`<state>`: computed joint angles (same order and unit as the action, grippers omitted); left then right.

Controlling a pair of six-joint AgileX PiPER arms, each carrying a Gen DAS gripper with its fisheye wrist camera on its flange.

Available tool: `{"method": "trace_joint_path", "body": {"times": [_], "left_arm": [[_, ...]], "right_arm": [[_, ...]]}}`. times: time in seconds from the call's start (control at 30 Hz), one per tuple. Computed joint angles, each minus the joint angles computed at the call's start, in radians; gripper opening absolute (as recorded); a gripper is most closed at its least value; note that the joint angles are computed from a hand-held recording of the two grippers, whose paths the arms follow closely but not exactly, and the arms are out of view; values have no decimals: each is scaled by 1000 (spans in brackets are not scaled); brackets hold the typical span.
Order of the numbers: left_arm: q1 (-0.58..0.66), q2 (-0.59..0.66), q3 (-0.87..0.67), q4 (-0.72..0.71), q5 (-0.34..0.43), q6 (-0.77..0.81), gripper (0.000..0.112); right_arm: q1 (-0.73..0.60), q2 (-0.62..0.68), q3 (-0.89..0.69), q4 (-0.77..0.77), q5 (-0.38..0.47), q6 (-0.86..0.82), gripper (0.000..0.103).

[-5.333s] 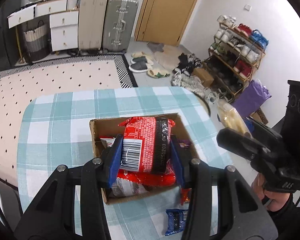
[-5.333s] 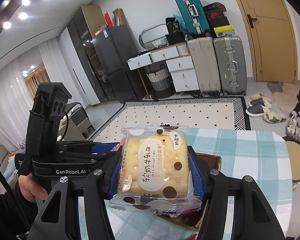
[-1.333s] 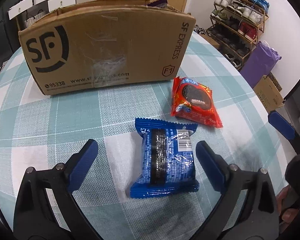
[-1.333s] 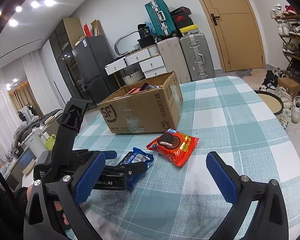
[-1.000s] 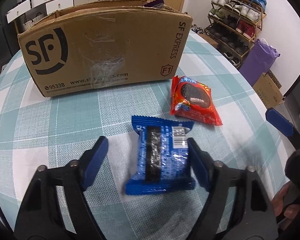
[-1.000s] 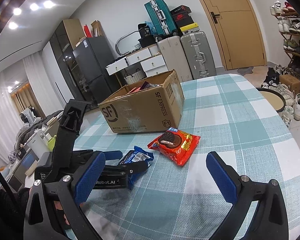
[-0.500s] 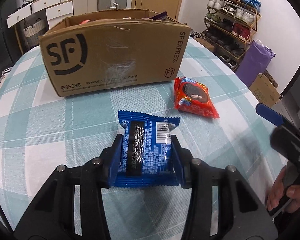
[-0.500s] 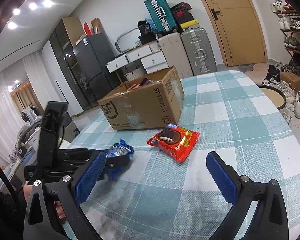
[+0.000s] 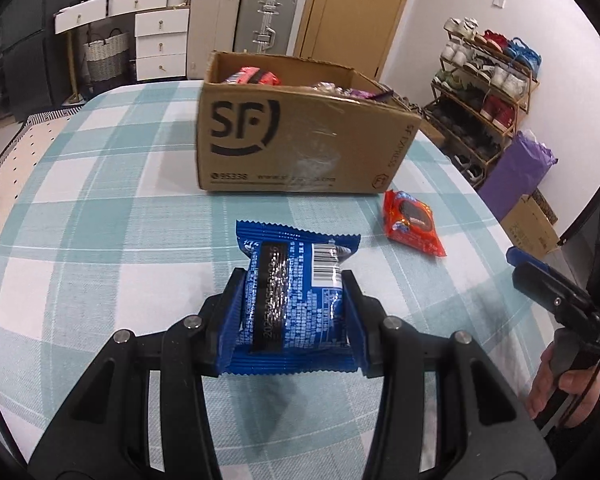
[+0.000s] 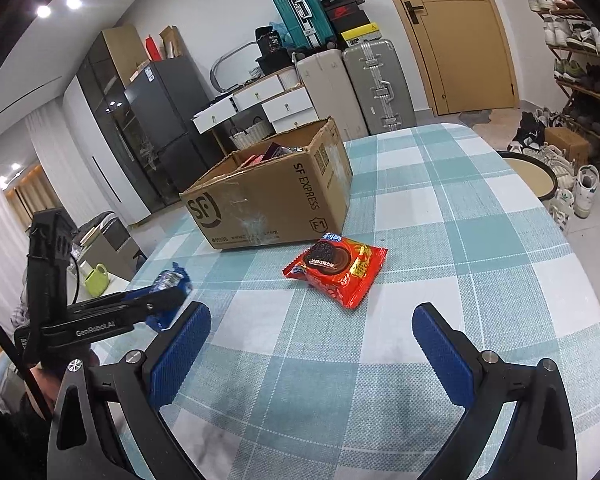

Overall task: Organize snacks
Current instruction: 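Lower the right tool onto the red Oreo cookie bag while the left holds its packet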

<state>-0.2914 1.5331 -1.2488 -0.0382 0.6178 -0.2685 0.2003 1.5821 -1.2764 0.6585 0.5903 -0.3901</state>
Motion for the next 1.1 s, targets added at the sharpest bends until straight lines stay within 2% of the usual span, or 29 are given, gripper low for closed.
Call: {"method": "trace_joint_path", "body": {"times": [0.2,0.37,0.5,0.57,0.73,0.97,1.03,1.1], "left_arm": [[80,-101,86,-129,-6,121,43],[142,-169,129,-229,-18,223,43],[194,-162,122,-271,3,280,43],[228,-160,128,-312,5,327,43],[290,-136,129,-404,27,400,43],[286,-108,114,-354,31,399,43],[303,-100,113,-382,35,422,43],[322,-89,114,-418,40,446,43]], "right_arm": [[30,15,-38,-121,10,159,102],[29,85,-126,-177,64,262,102],[41,183,-236,-262,126,360,102],[40,225,-280,-238,150,344,102],[67,319,-405,-314,190,413,102],[110,482,-647,-438,306,495,102],[123,540,-739,-489,362,530,102],[129,568,-783,-507,381,548,102]]}}
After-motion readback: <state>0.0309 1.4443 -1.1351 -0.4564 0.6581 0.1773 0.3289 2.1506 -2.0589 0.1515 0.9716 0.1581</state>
